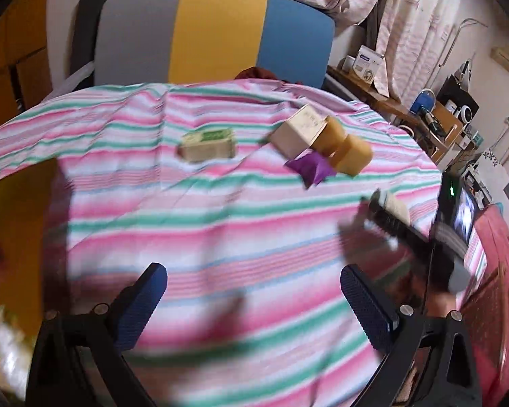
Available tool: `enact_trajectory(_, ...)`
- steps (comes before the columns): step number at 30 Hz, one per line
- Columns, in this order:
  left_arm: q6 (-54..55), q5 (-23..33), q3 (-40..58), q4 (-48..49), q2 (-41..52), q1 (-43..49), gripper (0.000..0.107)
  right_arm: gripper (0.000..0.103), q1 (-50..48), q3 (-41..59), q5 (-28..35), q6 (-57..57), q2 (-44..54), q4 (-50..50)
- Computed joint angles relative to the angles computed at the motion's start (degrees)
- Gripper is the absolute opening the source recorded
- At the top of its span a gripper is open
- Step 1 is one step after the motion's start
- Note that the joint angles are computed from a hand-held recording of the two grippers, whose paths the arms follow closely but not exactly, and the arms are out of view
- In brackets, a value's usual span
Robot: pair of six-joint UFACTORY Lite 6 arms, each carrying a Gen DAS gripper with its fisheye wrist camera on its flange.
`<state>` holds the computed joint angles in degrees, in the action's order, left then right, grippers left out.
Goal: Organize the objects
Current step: 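Grasp the second purple packet with the left gripper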
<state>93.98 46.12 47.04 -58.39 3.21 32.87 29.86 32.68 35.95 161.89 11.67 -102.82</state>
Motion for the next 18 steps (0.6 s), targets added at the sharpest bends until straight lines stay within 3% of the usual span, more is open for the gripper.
enact_trajectory(3, -6.4, -4.9, 2.4, -2.7, 2.8, -9.9, 0.103, 0.073, 0.2, -1.2, 0.8, 3.3, -0.4, -2.4)
enact_trajectory(9, -28.6, -14.1, 16.6, -1.0, 18.3, -26.8, 0.103, 0.073, -0.2, -2.0, 1.8, 7.0, -0.1, -5.5)
enact_trajectory(15, -34.3, -23.7, 23.4, -2.0, 24.8, -36.4, 0.102, 0.074, -0.4, -2.2, 2.6, 9.0, 0.3, -7.1)
enact_trajectory(18, -40.4, -26.4, 27.7, 2.3, 28.9, -38.7, 0.101, 0.074, -0.7, -3.0, 2.8, 11.2, -0.1, -9.0)
